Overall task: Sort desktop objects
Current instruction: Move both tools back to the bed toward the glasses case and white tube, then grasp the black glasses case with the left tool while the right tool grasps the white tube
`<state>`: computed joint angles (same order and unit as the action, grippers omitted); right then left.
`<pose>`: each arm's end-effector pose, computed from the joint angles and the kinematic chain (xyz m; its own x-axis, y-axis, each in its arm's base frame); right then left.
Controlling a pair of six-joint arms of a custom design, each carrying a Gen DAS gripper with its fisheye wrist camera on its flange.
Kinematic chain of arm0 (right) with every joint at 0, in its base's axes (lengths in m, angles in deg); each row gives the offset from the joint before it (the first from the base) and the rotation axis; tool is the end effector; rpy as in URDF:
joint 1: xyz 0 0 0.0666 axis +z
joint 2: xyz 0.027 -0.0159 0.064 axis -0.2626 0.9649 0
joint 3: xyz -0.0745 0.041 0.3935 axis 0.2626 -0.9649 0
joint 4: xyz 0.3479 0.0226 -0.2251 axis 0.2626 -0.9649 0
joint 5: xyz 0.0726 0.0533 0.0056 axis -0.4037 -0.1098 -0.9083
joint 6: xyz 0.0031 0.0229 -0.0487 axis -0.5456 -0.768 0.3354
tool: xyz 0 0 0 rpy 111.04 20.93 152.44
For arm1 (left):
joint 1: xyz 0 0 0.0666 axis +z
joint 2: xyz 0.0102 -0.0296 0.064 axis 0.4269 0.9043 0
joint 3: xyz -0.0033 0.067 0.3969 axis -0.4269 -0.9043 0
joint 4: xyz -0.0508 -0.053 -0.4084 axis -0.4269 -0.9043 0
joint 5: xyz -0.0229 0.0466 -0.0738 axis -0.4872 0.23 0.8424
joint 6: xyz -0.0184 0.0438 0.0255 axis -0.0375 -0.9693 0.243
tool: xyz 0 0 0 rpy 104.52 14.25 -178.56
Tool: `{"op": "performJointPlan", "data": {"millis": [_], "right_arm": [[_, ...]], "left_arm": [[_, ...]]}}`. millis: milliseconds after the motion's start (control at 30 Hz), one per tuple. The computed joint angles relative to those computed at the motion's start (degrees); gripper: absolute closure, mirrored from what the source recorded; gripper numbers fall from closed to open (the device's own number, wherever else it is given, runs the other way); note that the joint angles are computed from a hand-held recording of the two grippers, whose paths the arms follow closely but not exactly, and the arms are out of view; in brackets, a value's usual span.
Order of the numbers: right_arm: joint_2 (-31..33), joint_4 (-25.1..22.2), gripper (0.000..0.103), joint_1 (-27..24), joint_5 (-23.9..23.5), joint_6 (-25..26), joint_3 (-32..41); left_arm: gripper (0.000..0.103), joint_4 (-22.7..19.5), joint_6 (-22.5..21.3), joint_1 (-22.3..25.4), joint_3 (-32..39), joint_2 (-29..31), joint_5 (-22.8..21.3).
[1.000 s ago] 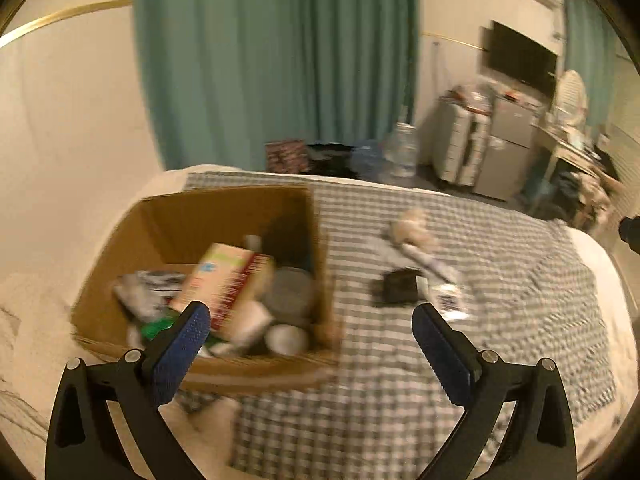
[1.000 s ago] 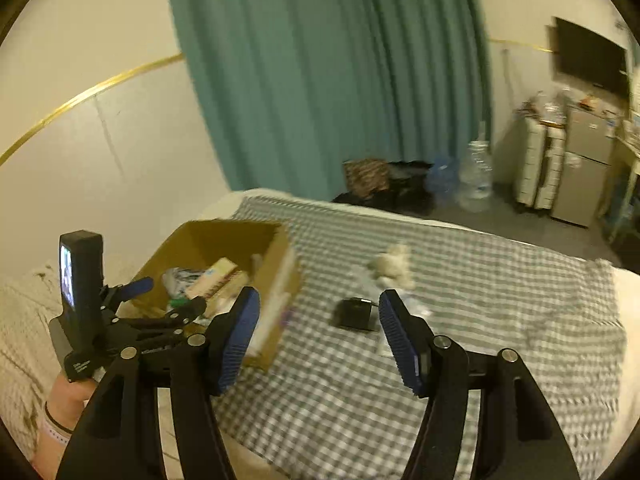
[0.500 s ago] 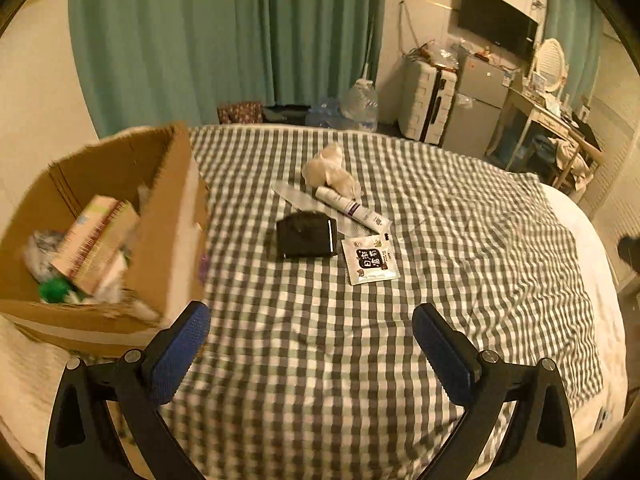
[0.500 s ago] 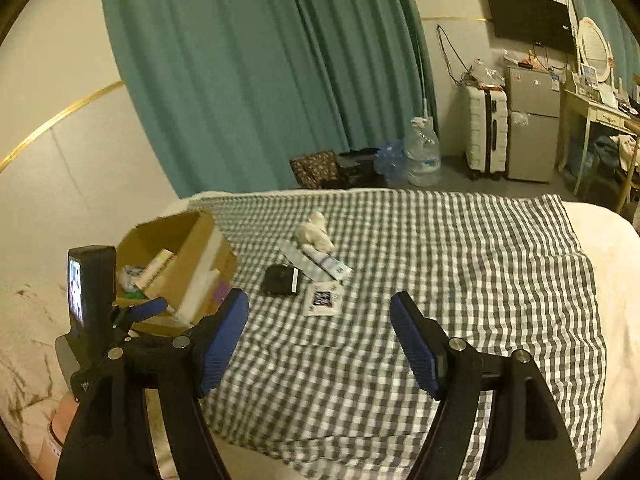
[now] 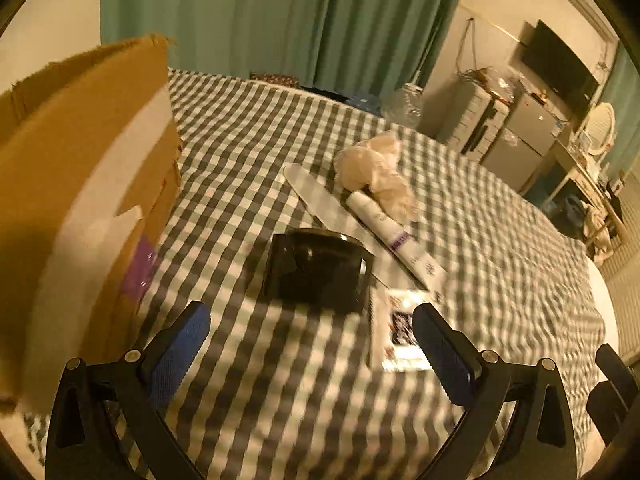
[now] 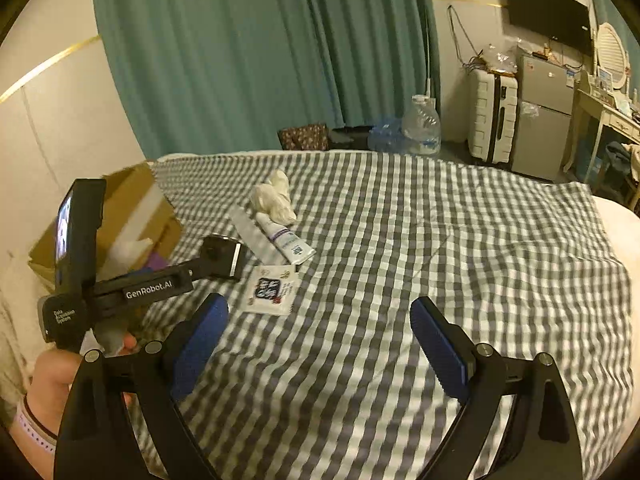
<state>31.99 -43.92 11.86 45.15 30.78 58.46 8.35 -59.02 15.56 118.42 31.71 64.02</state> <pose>0.5951 0.2979 0.3740 -0.6860 0.0572 -0.7254 -0.1094 0.9775 0.1805 0.6669 -0.1151 0.3513 -0.7990 -0.1422 -0.5842 -0.0441 0.9829 -0.1790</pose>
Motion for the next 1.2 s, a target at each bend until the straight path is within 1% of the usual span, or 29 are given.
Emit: {"op": "performJointPlan", "data": {"millis": [100,200,267,433,533,633,667,700,733,767,800,867,900,933,967,1000,1033,1067,1100,1133,1200], "right_arm": [[3.7,-0.8,0.010,-1.2,-2.4,1.4,3.6],[7.5,-1.2,0.010,-2.2,-4.0,2.9,7.4],[9.3,-1.5,0.010,-2.8,-5.0,3.3,9.3],[15.5,-4.8,0.010,-3.4,-7.2,3.7,17.1],[18.6,-4.9,0.010,-3.1,-6.7,6.5,20.9],[22.6,-7.1,0.010,-2.9,-7.6,9.3,26.8],[23.5,-7.6,0.010,-2.8,-7.9,9.8,28.3],[24.9,-8.0,0.010,-2.7,-8.3,10.3,30.3],[26.2,-9.1,0.010,-2.6,-8.9,10.6,32.5],[27.9,-10.7,0.010,-2.6,-10.0,11.0,35.6],[29.6,-12.1,0.011,-2.5,-10.7,11.3,38.4],[32.2,-13.4,0.011,-2.3,-11.5,11.8,42.7],[33.9,-15.2,0.015,-2.3,-12.1,11.9,45.7],[36.2,-17.9,0.022,-2.3,-12.4,11.7,49.5],[39.1,-21.5,0.027,-2.3,-12.6,11.4,54.5],[40.7,-23.5,0.036,-2.3,-11.7,10.9,57.0],[40.5,-23.4,0.046,-2.3,-10.3,10.8,56.7],[39.3,-21.8,0.052,-2.1,-8.9,11.4,54.3],[38.9,-21.8,0.062,-2.0,-7.9,12.2,53.7],[38.4,-21.8,0.067,-1.9,-7.6,12.9,53.0],[36.6,-21.5,0.071,-1.8,-7.9,13.8,50.1]], "left_arm": [[0.000,0.0,-0.2,0.0,1.8,2.4,-0.9],[0.000,0.4,-2.8,-0.4,2.6,3.8,-2.2],[0.000,-0.6,-4.6,-0.7,4.3,5.3,-3.0],[0.000,-1.4,-6.5,-1.0,7.6,8.4,-5.1],[0.000,-1.1,-6.9,-0.5,7.7,9.0,-5.3],[0.001,0.1,-7.8,0.1,6.6,8.6,-5.3],[0.005,0.1,-7.8,0.2,6.8,8.7,-5.5],[0.013,0.0,-7.8,0.4,6.8,8.6,-5.7],[0.018,0.0,-8.0,0.5,6.8,8.5,-6.0],[0.026,0.2,-8.3,0.6,6.7,8.3,-6.5],[0.026,0.5,-8.2,0.9,6.4,8.1,-6.5],[0.026,0.9,-7.5,1.4,5.7,7.7,-5.1],[0.026,1.1,-7.5,1.5,5.5,7.5,-5.2],[0.026,1.2,-7.7,1.4,5.2,7.4,-5.5],[0.026,1.3,-8.2,1.3,5.0,7.3,-6.0],[0.026,1.7,-8.5,1.3,4.4,7.0,-6.5],[0.026,1.7,-8.4,1.3,4.2,6.8,-6.4],[0.026,1.6,-8.0,1.3,4.1,6.6,-6.2],[0.026,1.6,-7.6,1.4,4.0,6.5,-5.9],[0.026,1.4,-7.4,1.4,4.0,6.4,-5.3],[0.026,2.0,-7.5,1.3,3.3,5.9,-4.7]]}}
